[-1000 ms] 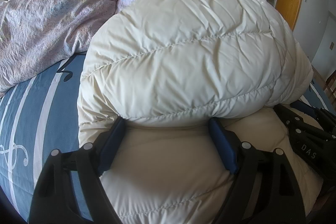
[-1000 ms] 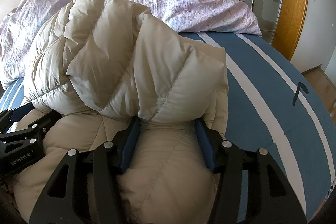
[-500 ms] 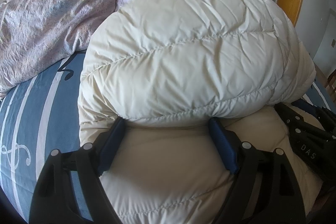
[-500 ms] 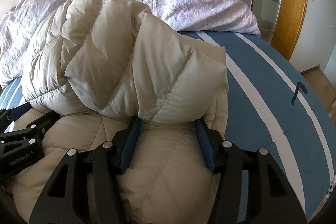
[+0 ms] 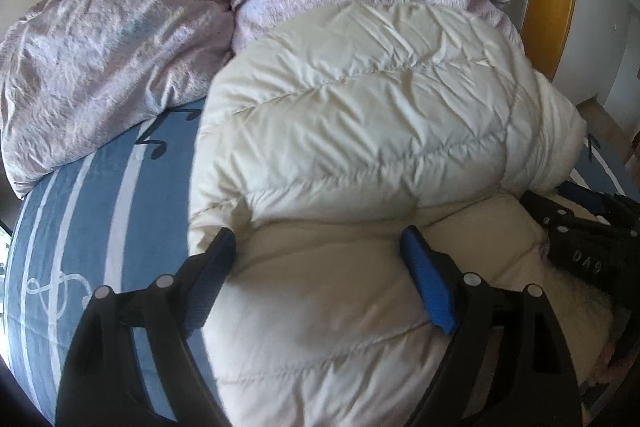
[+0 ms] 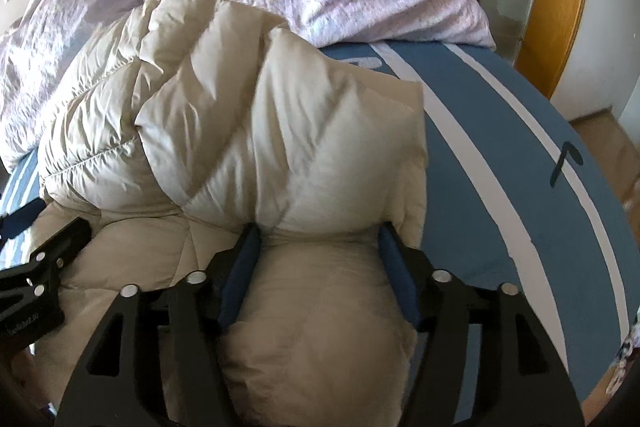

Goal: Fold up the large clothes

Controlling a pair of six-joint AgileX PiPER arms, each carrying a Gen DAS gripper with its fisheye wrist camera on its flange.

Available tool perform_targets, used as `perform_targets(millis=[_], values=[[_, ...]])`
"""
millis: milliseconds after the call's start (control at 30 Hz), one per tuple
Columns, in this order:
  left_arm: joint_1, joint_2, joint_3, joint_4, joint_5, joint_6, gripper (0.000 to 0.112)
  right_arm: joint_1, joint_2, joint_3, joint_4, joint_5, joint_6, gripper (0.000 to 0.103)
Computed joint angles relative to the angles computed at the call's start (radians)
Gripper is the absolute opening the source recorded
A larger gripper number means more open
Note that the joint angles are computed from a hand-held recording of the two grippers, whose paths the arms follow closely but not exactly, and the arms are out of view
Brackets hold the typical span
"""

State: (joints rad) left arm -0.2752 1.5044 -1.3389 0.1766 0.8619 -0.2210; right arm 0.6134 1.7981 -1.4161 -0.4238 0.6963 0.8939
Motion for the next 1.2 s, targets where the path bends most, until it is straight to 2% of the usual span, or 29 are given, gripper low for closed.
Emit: perform_targets(millis=[33,167,267,500,700,1000,1067,1133,1200], values=[[0.003,-0.012,0.008,0.002,0.001,-0.001,0.085,-0.015,-0.014,0.010,0.035,-0.001,-0.019,0.089],[0.018,-0.065,0.045,0.004,-0.002,-0.010,0.085,-0.102,-0.110,0.110,0.226,-0.074,-0.144,0.092],[0.024,-0.092,0.068,0.007,0.001,-0.018,0.086,-0.167,-0.141,0.144,0.427,-0.091,-0.313,0.094],[0.028,-0.120,0.086,-0.032,0.036,0.001,0.086,-0.270,-0.090,0.102,0.809,-0.008,-0.636,0.097],[0.063,-0.126,0.092,-0.116,0.055,0.074,0.086,-0.335,-0.035,0.091,1.048,0.058,-0.797,0.101],[0.086,-0.125,0.086,-0.168,0.078,0.125,0.086,-0.356,0.025,0.075,1.280,0.092,-0.979,0.102],[0.102,-0.121,0.073,-0.190,0.090,0.141,0.086,-0.337,0.046,0.044,1.277,0.099,-0.979,0.102],[0.126,-0.115,0.056,-0.222,0.107,0.167,0.086,-0.317,0.067,0.006,1.256,0.103,-0.960,0.096],[0.153,-0.111,0.041,-0.253,0.120,0.193,0.086,-0.308,0.086,-0.022,1.265,0.106,-0.954,0.083]])
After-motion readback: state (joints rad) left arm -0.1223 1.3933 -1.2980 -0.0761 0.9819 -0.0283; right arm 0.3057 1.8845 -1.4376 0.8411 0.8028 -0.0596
